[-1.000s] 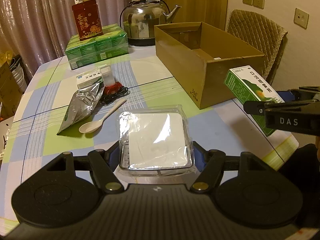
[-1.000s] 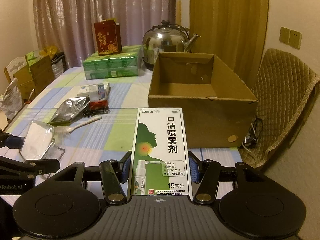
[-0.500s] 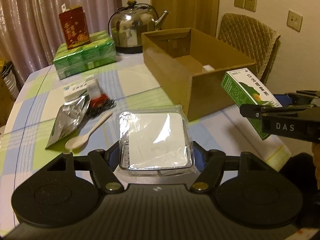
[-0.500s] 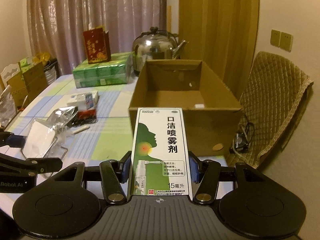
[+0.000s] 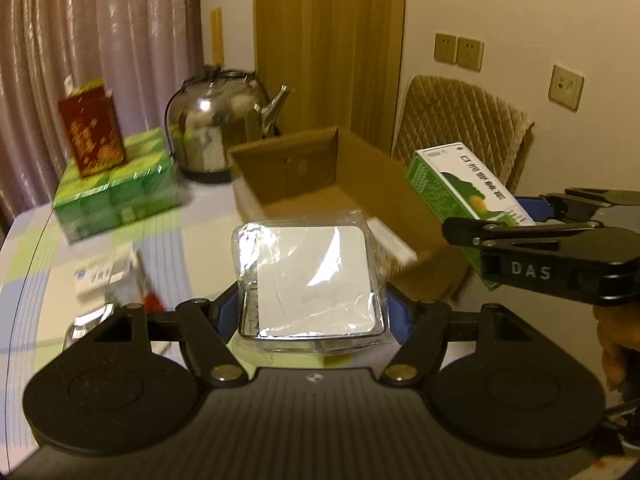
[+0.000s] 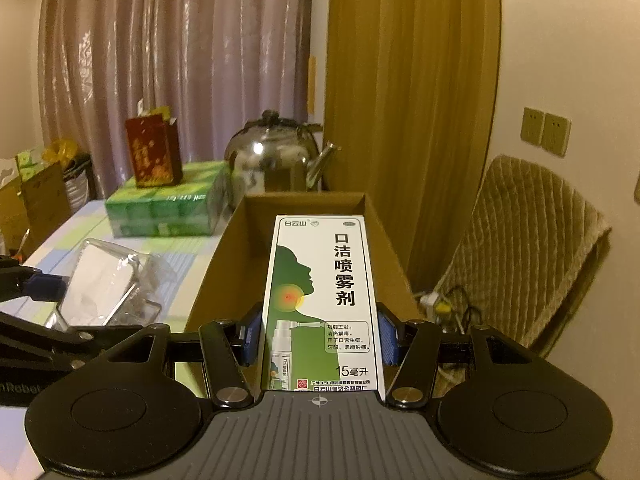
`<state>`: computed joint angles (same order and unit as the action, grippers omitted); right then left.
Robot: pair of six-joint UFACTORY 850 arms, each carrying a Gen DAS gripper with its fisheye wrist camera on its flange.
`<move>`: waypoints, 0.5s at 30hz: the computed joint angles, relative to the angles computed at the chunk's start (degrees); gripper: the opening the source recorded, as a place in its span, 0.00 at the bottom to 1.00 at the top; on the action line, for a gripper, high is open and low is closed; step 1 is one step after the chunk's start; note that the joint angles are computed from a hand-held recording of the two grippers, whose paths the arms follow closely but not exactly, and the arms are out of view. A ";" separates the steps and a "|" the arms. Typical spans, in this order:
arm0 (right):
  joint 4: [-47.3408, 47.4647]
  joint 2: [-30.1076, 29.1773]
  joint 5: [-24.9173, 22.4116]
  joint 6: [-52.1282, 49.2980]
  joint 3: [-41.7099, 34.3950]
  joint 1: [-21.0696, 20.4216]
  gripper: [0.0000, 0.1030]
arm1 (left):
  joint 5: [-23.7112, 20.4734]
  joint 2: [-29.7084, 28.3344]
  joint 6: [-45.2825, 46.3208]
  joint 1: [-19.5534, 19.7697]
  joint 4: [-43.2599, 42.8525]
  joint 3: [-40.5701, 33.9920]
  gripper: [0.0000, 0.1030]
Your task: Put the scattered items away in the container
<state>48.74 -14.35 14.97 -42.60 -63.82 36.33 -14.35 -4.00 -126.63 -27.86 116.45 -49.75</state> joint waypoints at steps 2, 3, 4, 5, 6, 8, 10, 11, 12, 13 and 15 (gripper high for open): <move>-0.64 -1.70 -1.00 0.07 -2.53 -0.93 0.51 | 0.53 -1.92 -1.06 0.47 1.50 -2.48 0.65; -0.98 -2.48 -1.44 0.16 -3.61 -1.32 0.51 | 0.78 -3.02 -1.16 0.73 1.82 -3.82 0.65; -0.95 -3.40 -2.04 -0.16 -4.87 -1.76 0.51 | 1.02 -3.98 -1.40 0.97 2.23 -4.99 0.65; -1.08 -4.09 -2.49 -0.28 -5.74 -2.15 0.51 | 1.35 -4.95 -1.65 1.19 2.65 -6.17 0.65; -0.70 -5.00 -3.15 -0.83 -6.88 -2.57 0.51 | 1.62 -5.71 -1.88 1.33 2.95 -7.09 0.65; -0.34 -6.46 -4.30 -1.58 -8.65 -3.26 0.51 | 2.33 -7.34 -3.30 1.74 4.77 -9.03 0.65; -0.05 -8.03 -5.52 -2.19 -10.51 -3.93 0.51 | 2.94 -8.99 -3.72 2.06 5.75 -10.89 0.65; -0.04 -8.71 -6.02 -2.32 -11.27 -4.21 0.51 | 3.24 -9.79 -3.65 2.24 6.01 -11.76 0.65; 0.03 -9.28 -6.34 -2.56 -11.88 -4.49 0.51 | 3.48 -10.59 -3.61 2.38 6.25 -12.63 0.65; 1.36 -9.96 -6.58 -3.93 -12.59 -4.69 0.51 | 3.73 -11.48 -3.30 2.55 6.10 -13.57 0.65; 1.96 -11.01 -7.22 -4.26 -13.66 -5.10 0.51 | 4.18 -12.77 -4.30 2.89 6.97 -14.85 0.65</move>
